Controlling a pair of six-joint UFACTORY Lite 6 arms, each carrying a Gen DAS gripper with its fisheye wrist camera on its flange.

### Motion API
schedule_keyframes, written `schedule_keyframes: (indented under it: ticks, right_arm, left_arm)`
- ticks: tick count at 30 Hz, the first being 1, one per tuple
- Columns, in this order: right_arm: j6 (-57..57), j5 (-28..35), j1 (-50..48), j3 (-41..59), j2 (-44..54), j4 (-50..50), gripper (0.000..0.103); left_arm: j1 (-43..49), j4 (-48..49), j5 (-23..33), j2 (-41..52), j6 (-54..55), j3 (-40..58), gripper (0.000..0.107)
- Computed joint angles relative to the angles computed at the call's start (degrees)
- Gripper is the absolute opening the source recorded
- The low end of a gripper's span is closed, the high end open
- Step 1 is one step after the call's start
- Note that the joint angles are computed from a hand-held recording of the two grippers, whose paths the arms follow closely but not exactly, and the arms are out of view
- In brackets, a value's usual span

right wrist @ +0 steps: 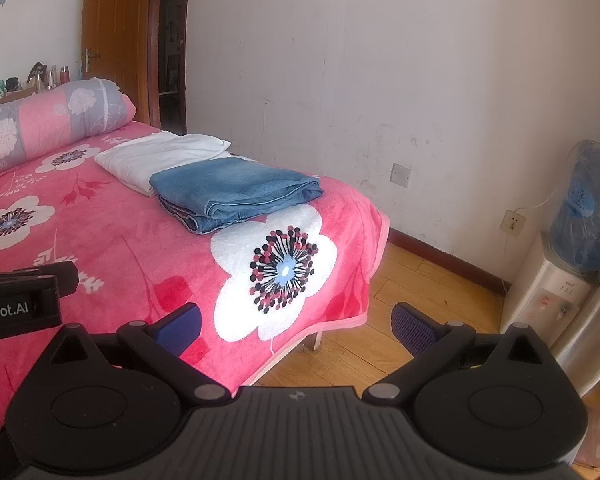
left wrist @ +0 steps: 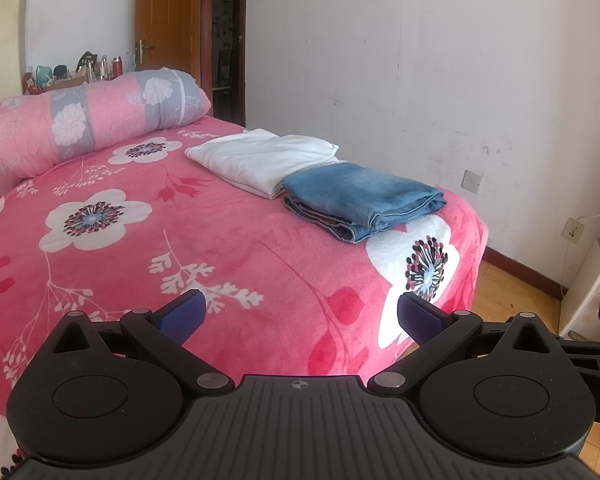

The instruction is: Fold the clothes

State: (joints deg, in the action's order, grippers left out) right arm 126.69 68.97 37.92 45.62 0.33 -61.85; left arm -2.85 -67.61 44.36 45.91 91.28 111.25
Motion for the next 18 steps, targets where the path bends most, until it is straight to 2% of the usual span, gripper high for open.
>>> schedule_keyframes:
  ticks: [18]
  right_arm:
    - [0.2, 0.1, 0.3, 0.1, 0.2, 0.2, 0.103]
  left_arm:
    - [-0.3, -0.3, -0.4, -0.5, 0.5, -0.8, 0.103]
